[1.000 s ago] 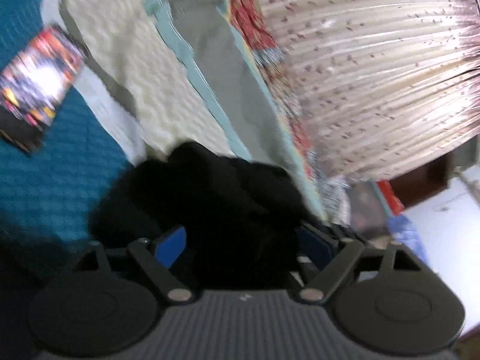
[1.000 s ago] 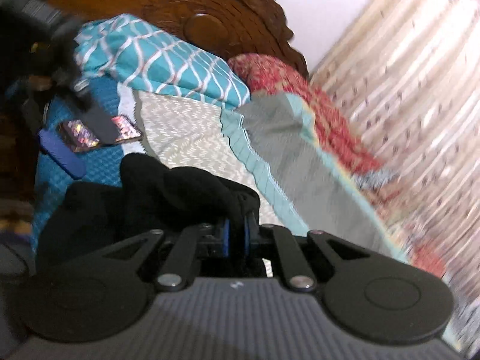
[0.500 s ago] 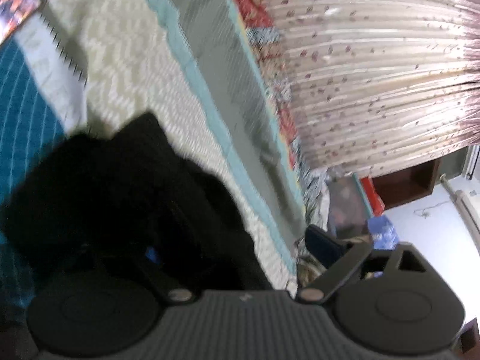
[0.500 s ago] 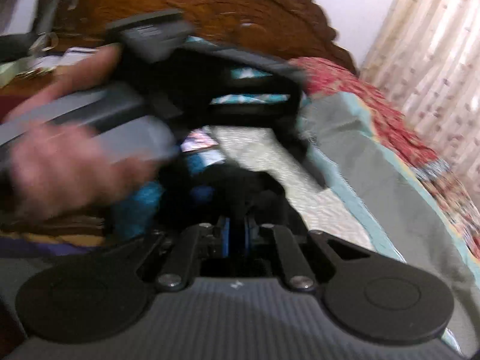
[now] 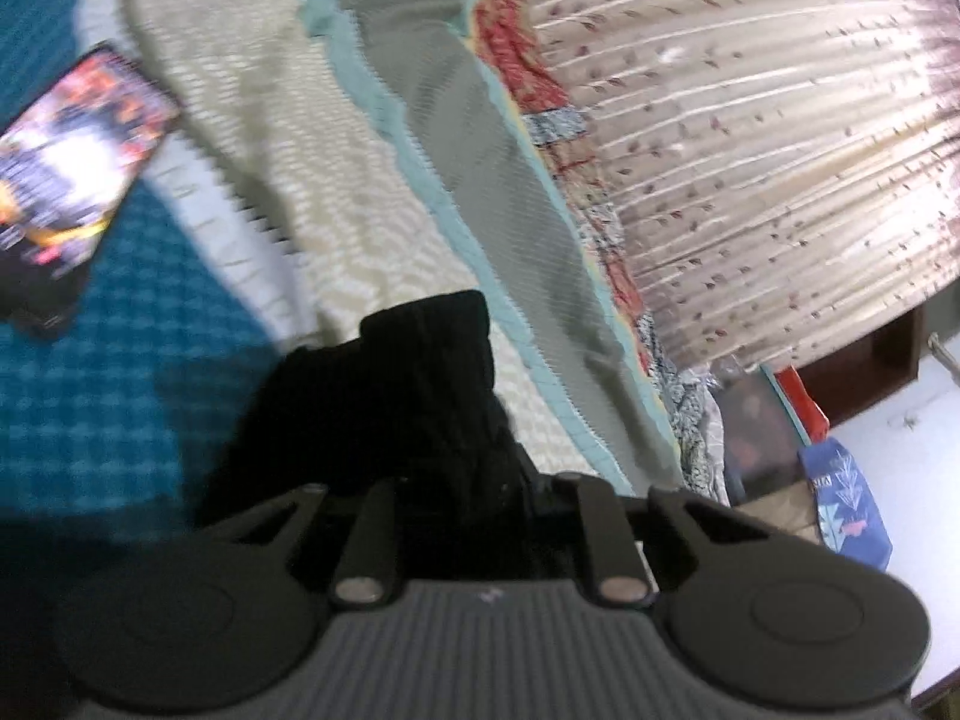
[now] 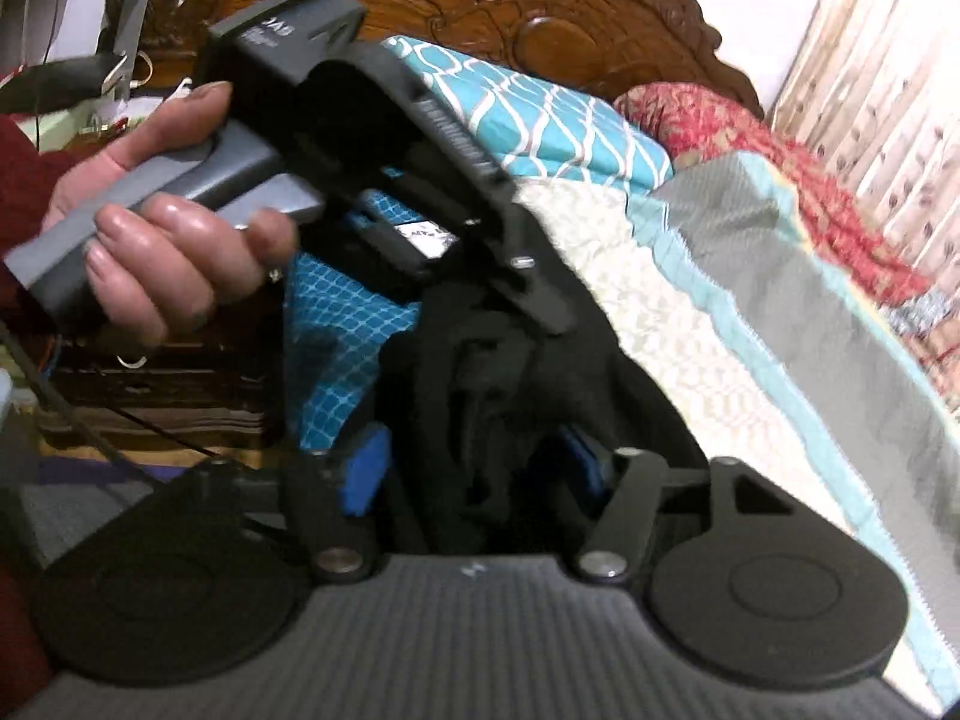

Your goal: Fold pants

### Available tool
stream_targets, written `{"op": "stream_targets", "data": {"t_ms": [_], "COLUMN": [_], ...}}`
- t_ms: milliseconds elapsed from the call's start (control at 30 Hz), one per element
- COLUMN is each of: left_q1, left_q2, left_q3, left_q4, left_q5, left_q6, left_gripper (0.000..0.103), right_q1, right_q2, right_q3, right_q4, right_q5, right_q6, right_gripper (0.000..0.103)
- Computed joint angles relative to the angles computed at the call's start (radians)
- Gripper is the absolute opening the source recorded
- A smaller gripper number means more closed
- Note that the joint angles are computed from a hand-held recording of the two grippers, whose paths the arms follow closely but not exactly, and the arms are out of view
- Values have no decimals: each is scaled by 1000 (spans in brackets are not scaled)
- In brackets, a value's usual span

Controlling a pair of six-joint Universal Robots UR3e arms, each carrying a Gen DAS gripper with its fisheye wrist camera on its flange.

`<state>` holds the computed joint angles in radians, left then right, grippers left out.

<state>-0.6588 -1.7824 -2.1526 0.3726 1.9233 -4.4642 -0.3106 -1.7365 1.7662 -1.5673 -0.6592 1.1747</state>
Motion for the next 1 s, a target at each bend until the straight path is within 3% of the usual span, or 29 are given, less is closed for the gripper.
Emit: {"op": "stream_targets", "data": {"t_ms": [67,100,133,167,233,300,433,533,600,667,733,800,900,1000], "left_q1": [-28,-42,-55,-63,-73,-92,-72,-35,-81,-125,-101,-38,92,260], "left_q2": [2,3,4,9,-17,-35,0,83,139,206,270,312,267,184], "left_q3": [-25,-33,-36,-49,-37,-19,31,17,32,32,30,62,155,227], "left_q4": [-11,-24,-52,-78,-111,-119,-230,-280,-346,-404,-453,-554,-621,-679], "left_q5": [27,40,51,52,42,69,41,-14,101,227,250,190,21,-291], "left_q6": [-27,-39,-51,-58,-74,-79,-26,33,53,82,113,166,362,478], "left_gripper": [15,16,16,16,18,19,24,36,60,63,67,81,93,97], "right_q1": [20,40,61,76,85,76,75,83,72,53,42,39,32,35], "right_q2": [-1,9,20,22,-3,-27,-25,20,36,23,20,17,-22,-31], "right_q3": [34,44,48,74,194,263,218,106,58,88,112,132,204,225], "right_q4": [-87,-134,-161,-211,-368,-433,-380,-265,-199,-213,-225,-229,-290,-318], "right_q5": [-15,-42,-78,-109,-143,-152,-176,-214,-230,-244,-247,-247,-239,-244], "right_q6": [33,63,70,61,1,-39,-17,69,76,65,65,75,43,21], "right_gripper": [62,55,34,28,28,30,32,43,48,51,53,59,61,66]}}
